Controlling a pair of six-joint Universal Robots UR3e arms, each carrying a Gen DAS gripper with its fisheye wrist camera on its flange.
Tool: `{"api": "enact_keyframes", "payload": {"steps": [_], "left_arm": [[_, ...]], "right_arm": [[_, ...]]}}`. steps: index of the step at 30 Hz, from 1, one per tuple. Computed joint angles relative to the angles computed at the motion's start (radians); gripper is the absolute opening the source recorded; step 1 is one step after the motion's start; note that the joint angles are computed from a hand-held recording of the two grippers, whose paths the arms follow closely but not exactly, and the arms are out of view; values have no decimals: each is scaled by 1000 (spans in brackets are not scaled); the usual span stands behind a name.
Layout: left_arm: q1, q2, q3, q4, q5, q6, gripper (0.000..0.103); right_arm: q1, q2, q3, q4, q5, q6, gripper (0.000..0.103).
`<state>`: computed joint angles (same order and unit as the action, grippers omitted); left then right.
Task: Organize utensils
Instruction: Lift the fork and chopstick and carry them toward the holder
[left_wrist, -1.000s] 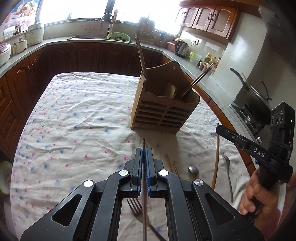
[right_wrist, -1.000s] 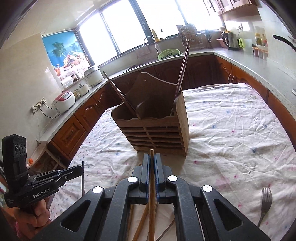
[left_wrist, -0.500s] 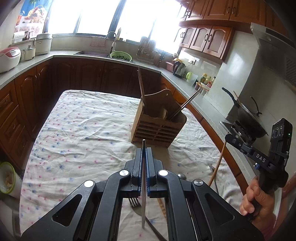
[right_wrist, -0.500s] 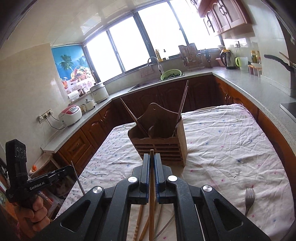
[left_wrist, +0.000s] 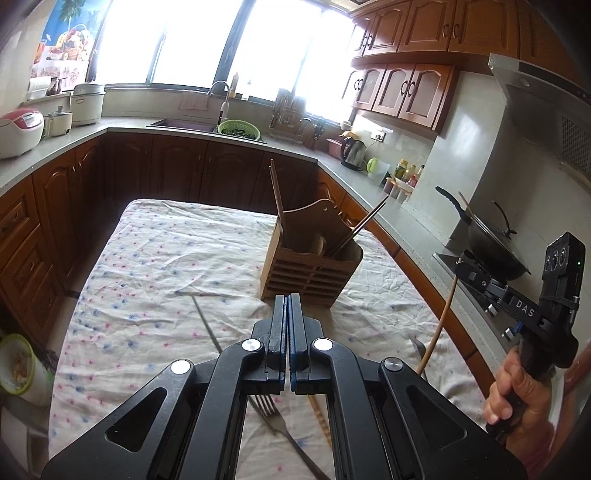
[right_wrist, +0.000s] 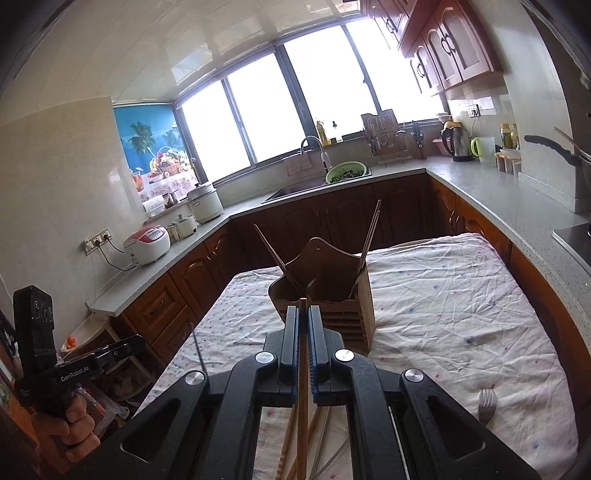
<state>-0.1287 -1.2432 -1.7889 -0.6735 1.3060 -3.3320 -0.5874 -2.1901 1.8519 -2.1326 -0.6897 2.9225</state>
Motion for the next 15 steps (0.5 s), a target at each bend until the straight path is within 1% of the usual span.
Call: {"api": "enact_keyframes", "payload": {"steps": [5, 7, 9, 10, 12, 15], "left_arm": [[46, -30, -18, -26, -8, -3, 0], [48, -66, -18, -31, 18, -9, 0], [54, -121, -13, -39, 38, -23, 10], [55, -154, -12, -27, 49, -28, 17], [43, -240, 5, -16, 93, -37, 18], [35, -383, 69, -20, 128, -59, 19]], "right_arm": [[1, 7, 3, -9, 4, 10, 4], [-8, 8, 8, -4, 18, 8, 4], [-17, 10, 9, 8, 38, 4, 4], [-24, 10, 10, 15, 50, 1, 4], [-27, 10, 14, 14, 60, 0, 4], [-18, 19, 18, -2, 63, 8, 4]]}}
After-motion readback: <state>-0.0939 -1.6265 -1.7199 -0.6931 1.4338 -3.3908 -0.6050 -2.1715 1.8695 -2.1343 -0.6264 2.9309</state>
